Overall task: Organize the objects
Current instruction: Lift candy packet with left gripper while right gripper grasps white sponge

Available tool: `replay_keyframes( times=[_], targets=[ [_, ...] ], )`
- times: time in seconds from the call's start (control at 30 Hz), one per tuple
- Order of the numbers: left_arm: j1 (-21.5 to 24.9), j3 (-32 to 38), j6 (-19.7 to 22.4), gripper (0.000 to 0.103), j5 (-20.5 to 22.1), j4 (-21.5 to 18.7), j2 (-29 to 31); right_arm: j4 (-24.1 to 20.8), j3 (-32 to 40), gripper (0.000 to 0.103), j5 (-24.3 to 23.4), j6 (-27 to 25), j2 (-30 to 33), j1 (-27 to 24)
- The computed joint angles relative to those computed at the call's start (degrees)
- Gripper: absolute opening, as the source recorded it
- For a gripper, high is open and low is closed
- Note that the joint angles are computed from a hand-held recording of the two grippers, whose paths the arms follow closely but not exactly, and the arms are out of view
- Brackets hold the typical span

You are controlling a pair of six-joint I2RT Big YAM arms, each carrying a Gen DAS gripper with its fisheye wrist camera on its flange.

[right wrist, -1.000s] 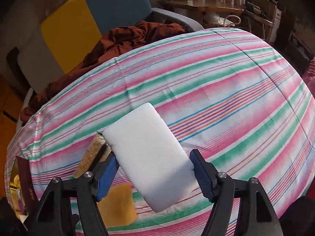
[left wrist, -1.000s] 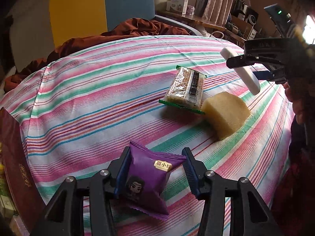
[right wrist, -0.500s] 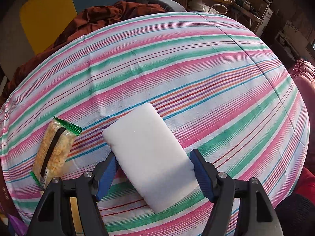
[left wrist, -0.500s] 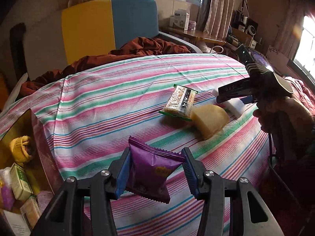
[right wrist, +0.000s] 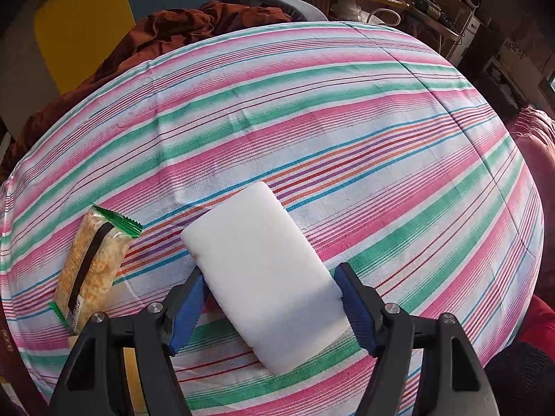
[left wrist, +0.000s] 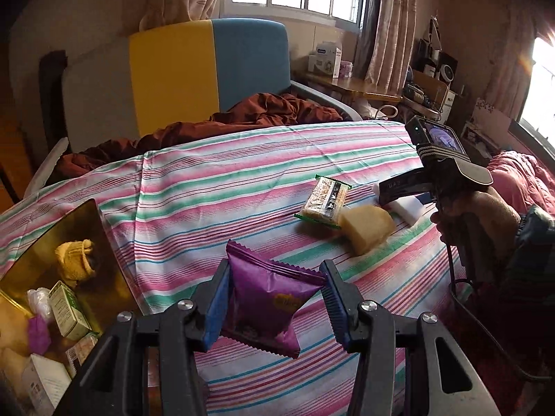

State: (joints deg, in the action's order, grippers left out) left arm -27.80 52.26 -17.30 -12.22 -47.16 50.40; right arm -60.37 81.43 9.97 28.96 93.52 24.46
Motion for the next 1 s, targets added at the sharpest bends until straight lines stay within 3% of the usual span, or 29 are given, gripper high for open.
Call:
replay_keyframes(
  times=[0.33,0.6,0.7,0.8,1.0],
  targets=[
    [3.2,-0.6,-0.4,0.051,-1.4,-2.0,-5.3,3.2,-0.5,0.074,0.4,-0.5,-1.1,0.4],
    [10.9,-1.7,-1.2,0.051,2.2,-3.2,-10.7,5.9,-1.3,0.074,2.0,-0.5,-2.8,1.2],
    [16.2,-1.9,-1.0,0.051,4.7,-3.9,-13.6,5.6,-1.3,0.074,2.5,-0.5,-3.2,1.4],
    [25.0,-2.1,0.3,0.051,8.8,-5.0,-16.8,6.6,-1.4,0.074,2.8,-1.1,-3.5,1.7],
    [51.6,-3.5,7.7,0.051,21.0,-8.6,-20.9,10.9,-1.5,0.074,3.9,-3.9,-6.0,4.1]
  ],
)
